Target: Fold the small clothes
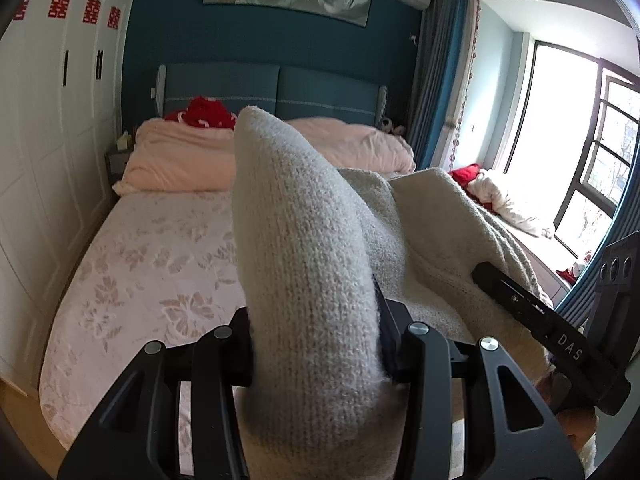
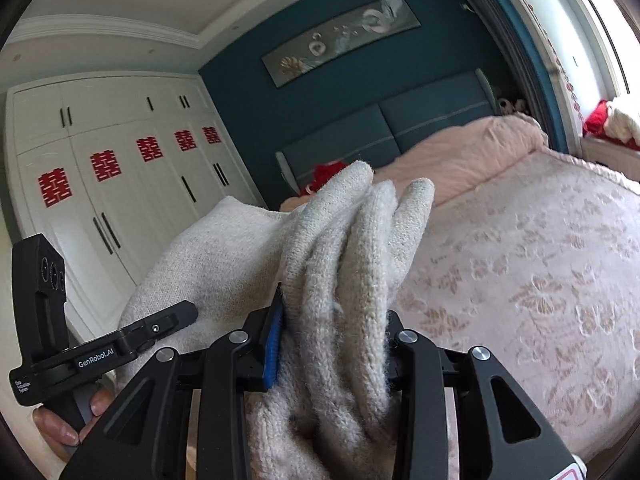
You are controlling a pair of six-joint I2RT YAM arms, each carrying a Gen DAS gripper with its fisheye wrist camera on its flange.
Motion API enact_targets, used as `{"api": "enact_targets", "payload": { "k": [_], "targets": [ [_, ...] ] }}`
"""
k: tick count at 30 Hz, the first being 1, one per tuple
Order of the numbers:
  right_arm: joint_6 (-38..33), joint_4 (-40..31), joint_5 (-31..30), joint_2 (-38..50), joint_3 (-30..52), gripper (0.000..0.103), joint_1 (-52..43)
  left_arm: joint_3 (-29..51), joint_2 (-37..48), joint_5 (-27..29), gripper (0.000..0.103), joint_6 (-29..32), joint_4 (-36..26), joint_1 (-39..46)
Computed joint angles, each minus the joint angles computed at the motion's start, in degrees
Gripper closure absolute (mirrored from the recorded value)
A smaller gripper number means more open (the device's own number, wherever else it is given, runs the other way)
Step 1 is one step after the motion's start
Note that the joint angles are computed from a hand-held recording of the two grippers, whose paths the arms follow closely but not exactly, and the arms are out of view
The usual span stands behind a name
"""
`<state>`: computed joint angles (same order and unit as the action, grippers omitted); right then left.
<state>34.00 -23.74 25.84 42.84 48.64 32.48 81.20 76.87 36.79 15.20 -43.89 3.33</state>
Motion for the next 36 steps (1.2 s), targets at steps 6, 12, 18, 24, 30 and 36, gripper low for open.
{"api": "enact_targets", "payload": {
  "k": [6, 12, 18, 24, 30, 36],
  "targets": [
    [-3.0, 1.1, 4.2, 2.5, 4.8, 0.07, 4.6, 2.7, -0.3, 5.7, 0.061, 0.9, 0.8, 4.2],
    [-7.6, 4.7, 3.9, 6.4, 9.0, 0.069, 5.5, 5.2, 1.1, 11.8, 0.06, 0.9, 3.8, 9.0],
    [-8.5, 10.3, 0.1, 11.8, 9.3, 0.069, 3.8, 7.2, 5.8, 15.1, 0.059, 1.1, 5.6, 12.5],
    [-7.2, 14.6, -5.6, 18.4, 9.1, 0.069, -0.4, 9.6, 13.0, 15.7, 0.059, 1.7, 6.8, 13.6],
    [-5.0, 22.5, -12.9, 27.6, 5.9, 0.064, -6.8, 10.1, 22.3, 14.0, 0.056, 2.0, 10.0, 12.4],
    [2.3, 32.8, -21.8, 54.2, 1.2, 0.055, -15.4, 11.4, 44.9, 2.0, 0.044, 2.1, 13.2, 10.5]
  ]
}}
